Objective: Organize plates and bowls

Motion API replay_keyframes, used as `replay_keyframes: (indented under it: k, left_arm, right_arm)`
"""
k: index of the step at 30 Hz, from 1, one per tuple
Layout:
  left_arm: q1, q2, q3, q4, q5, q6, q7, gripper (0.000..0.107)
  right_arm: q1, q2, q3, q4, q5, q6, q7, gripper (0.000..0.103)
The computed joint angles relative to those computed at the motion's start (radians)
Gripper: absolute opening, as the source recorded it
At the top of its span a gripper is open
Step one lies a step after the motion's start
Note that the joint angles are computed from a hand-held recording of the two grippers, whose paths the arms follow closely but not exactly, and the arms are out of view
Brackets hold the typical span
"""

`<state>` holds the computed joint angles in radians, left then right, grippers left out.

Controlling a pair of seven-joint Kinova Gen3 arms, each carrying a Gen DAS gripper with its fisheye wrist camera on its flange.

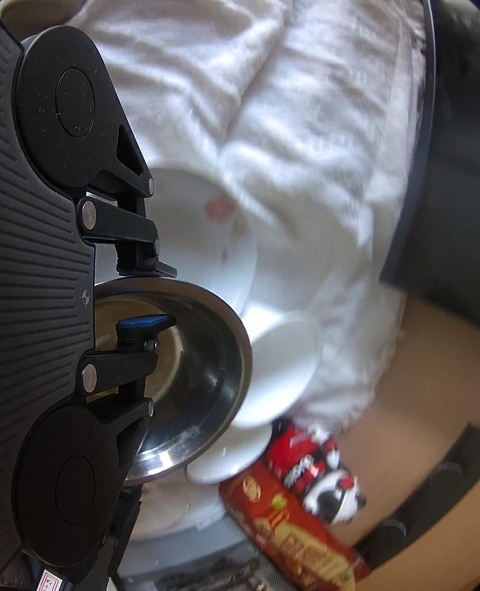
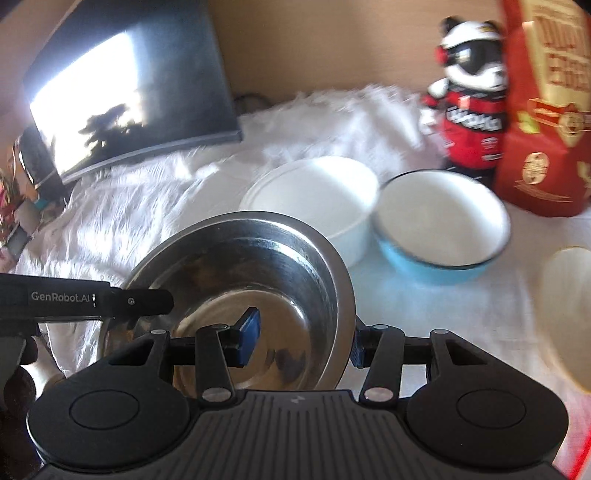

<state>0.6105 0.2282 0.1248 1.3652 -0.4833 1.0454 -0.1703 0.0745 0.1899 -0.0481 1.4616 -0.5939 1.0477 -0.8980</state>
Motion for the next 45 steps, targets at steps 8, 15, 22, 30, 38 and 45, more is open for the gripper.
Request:
replay_keyframes:
  k: [8,15,22,30,38,45]
  left_arm:
    - [-0.091,-0.025,-0.002,0.077,0.032,0.003,-0.169,0.022]
    - [-0.142,-0.046,-0.001,0.140,0.097,-0.081,-0.266,0.021]
    - [-0.168,-0.055,-0.006,0.167,0.129,-0.135,-0.303,0.022]
    - [-0.176,-0.106,0.005,0.212,0.102,-0.140,-0.279,0.027]
    - [-0.216,-0.097,0.015,0.234,0.185,-0.168,-0.316,0.029]
    - [-0.230,-0.079,0.004,0.243,0.250,-0.203,-0.320,0.030]
  right_arm:
    - [-0.160,0.009,-0.039,0.057,0.158,-0.145,-0.202,0.048]
    - [-0.214,0.010,-0.042,0.089,0.257,-0.206,-0.318,0.048]
    - [-0.216,0.012,-0.051,0.087,0.280,-0.220,-0.338,0.049]
    - [-0.191,-0.002,-0.051,0.092,0.251,-0.231,-0.312,0.050]
    - [-0.207,-0.028,-0.033,0.128,0.307,-0.328,-0.339,0.059]
    - [-0.115,0.090,-0.064,0.024,0.169,-0.109,-0.332,0.056]
